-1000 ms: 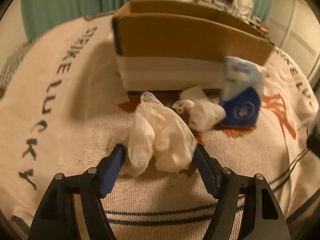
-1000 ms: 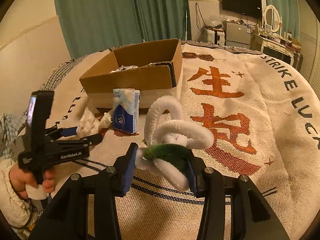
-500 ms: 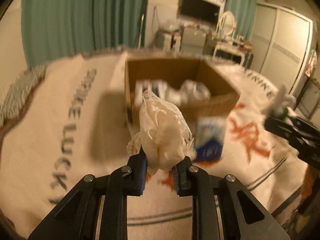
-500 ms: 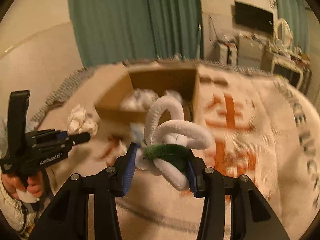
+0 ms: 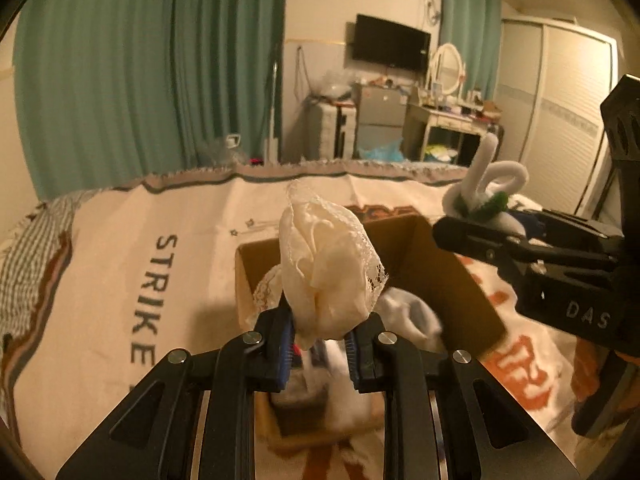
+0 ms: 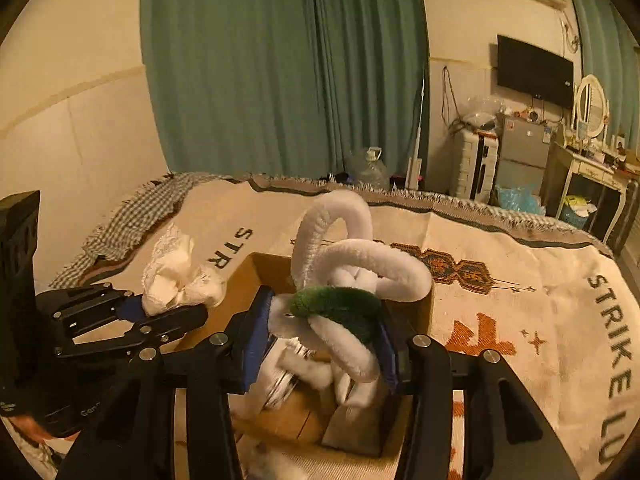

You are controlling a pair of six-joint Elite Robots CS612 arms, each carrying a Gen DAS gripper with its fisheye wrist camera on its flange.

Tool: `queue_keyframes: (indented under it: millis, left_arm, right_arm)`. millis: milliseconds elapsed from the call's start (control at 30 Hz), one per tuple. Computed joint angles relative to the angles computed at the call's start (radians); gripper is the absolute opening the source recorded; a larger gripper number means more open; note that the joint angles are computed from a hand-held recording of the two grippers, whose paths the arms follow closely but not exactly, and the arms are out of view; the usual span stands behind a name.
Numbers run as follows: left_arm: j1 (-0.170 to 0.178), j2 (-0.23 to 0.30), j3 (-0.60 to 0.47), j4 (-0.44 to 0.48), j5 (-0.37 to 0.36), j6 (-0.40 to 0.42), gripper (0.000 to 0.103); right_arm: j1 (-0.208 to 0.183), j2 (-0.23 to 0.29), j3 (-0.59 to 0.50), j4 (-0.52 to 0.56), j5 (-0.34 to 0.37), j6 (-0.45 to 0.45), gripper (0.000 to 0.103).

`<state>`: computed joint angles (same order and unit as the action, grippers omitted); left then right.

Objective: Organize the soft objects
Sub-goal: 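Drop the toy and lace tissue into the box by opening both tools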

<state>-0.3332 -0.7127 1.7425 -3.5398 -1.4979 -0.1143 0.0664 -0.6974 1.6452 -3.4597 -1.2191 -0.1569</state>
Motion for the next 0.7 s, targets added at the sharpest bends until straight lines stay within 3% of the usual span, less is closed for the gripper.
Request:
queue_keyframes:
  millis: [167, 233, 267, 300, 367, 633, 700]
  left_arm:
    - [0.008, 0.048, -0.07, 0.04, -0.024, 0.021, 0.025]
    - [0.005, 0.06, -0.085, 0.056, -0.009, 0.033, 0.028]
    - [0.002, 0.065, -0.089, 0.056, 0.014, 0.037, 0.041]
    - [0.001, 0.069, -0.089, 0.046, 0.024, 0.038, 0.063]
    - [-0.003, 0.068, -0.076, 0.007, 0.048, 0.023, 0.081]
    - [-0.016, -0.011, 0.025, -0.11, 0.162, 0.033, 0.081]
    - [-0.021, -0.039, 0.058, -0.153, 0.191, 0.039, 0.09]
  right_arm:
    - [0.006, 0.051, -0.075, 0.074, -0.046, 0.021, 0.053]
    - [0.007, 0.065, -0.089, 0.084, -0.063, 0.035, 0.066]
    - [0.007, 0.069, -0.093, 0.084, -0.074, 0.041, 0.07]
    - [0.007, 0.072, -0.094, 0.082, -0.085, 0.046, 0.078]
    - [0.007, 0.07, -0.09, 0.067, -0.104, 0.063, 0.086]
    - [0.004, -0.015, 0.008, -0.046, -0.134, 0.101, 0.094]
    - [0.004, -0.051, 0.051, -0.084, -0.138, 0.098, 0.096]
